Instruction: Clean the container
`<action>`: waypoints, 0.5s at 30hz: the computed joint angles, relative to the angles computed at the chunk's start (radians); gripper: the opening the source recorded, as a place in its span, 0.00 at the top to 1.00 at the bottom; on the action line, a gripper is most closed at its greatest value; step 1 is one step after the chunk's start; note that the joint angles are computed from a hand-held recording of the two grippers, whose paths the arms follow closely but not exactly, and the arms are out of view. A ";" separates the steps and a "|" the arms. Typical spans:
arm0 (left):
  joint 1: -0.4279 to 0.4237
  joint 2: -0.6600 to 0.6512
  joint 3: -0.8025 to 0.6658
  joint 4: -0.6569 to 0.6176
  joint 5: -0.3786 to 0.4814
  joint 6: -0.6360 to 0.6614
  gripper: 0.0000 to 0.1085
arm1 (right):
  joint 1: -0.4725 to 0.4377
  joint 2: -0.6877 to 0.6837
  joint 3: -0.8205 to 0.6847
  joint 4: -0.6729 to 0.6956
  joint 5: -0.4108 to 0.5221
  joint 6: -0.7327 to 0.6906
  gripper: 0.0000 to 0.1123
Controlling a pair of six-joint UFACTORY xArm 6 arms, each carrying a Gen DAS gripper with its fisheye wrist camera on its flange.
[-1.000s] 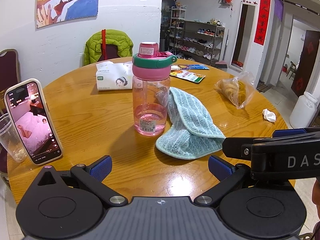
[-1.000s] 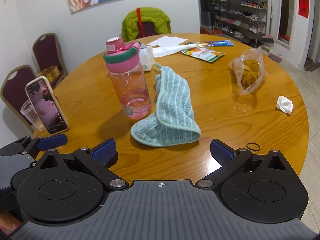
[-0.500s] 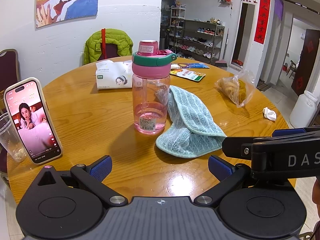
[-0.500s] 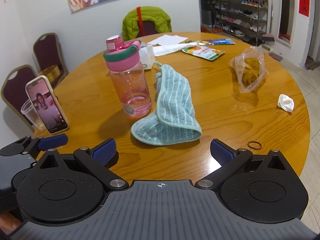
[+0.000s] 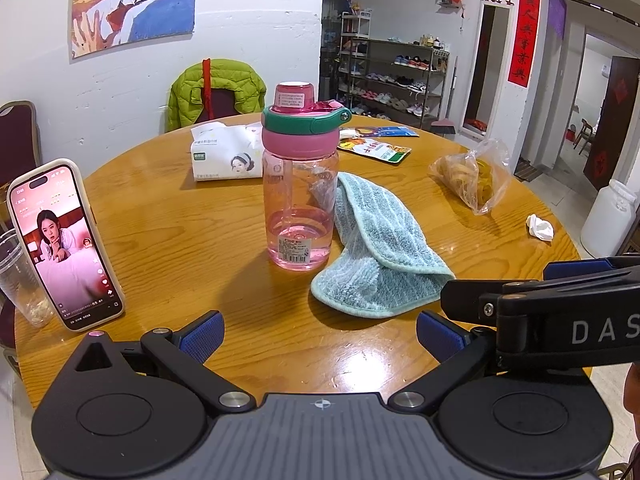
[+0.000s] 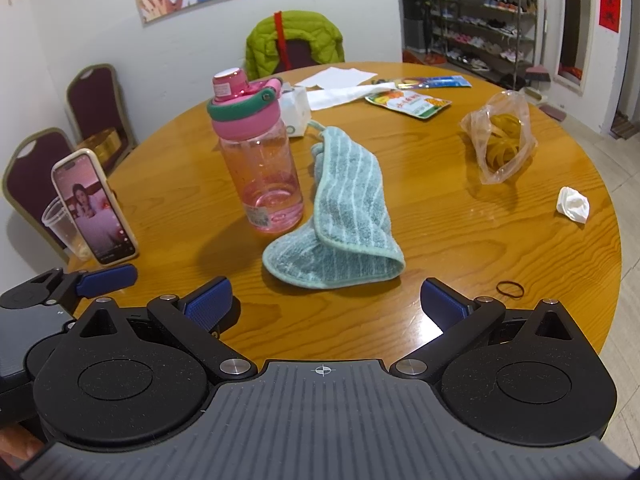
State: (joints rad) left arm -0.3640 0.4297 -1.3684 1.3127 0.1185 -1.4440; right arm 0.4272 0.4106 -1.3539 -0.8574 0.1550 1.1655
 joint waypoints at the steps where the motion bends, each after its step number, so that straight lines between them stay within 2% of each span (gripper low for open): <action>1: 0.000 0.000 0.000 -0.001 -0.001 0.001 0.06 | 0.000 0.000 0.000 0.000 0.000 0.000 0.08; 15: -0.002 0.002 -0.006 0.012 -0.001 0.001 0.06 | 0.000 -0.001 -0.001 0.002 0.004 -0.004 0.08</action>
